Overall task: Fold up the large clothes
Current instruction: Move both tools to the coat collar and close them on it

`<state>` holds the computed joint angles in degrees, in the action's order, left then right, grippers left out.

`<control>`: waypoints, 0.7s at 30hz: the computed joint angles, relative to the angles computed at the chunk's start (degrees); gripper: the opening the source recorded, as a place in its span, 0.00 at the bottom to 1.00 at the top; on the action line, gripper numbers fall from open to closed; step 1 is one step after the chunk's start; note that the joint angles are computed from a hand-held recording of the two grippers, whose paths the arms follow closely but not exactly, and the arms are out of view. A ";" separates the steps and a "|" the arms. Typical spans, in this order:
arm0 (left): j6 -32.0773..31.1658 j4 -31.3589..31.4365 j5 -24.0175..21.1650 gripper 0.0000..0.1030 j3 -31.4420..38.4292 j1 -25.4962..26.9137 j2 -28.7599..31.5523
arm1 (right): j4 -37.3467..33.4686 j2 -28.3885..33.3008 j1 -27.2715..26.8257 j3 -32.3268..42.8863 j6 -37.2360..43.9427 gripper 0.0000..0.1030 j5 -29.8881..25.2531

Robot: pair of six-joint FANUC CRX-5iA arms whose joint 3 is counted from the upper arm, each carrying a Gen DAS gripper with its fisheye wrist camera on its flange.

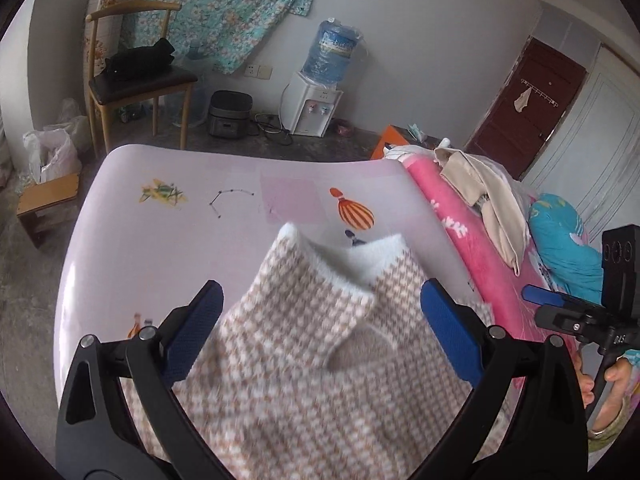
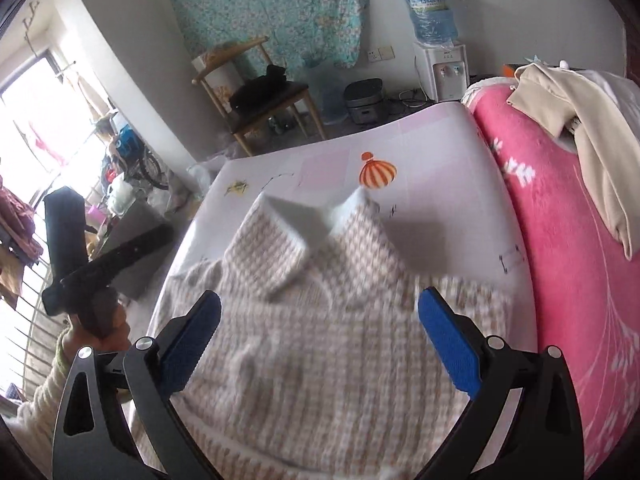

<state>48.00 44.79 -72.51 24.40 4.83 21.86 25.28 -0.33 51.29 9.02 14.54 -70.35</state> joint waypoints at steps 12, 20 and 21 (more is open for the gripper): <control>24.66 -17.20 -13.31 0.44 40.21 -7.85 26.76 | -25.69 15.46 -19.81 13.33 12.92 0.44 2.97; 12.56 -9.39 -12.83 0.16 25.22 -5.25 17.44 | -22.15 9.81 -14.17 9.95 15.96 0.16 4.52; 9.81 -8.42 -12.73 0.16 22.37 -4.64 15.15 | -20.50 8.59 -12.39 9.24 16.20 0.16 4.06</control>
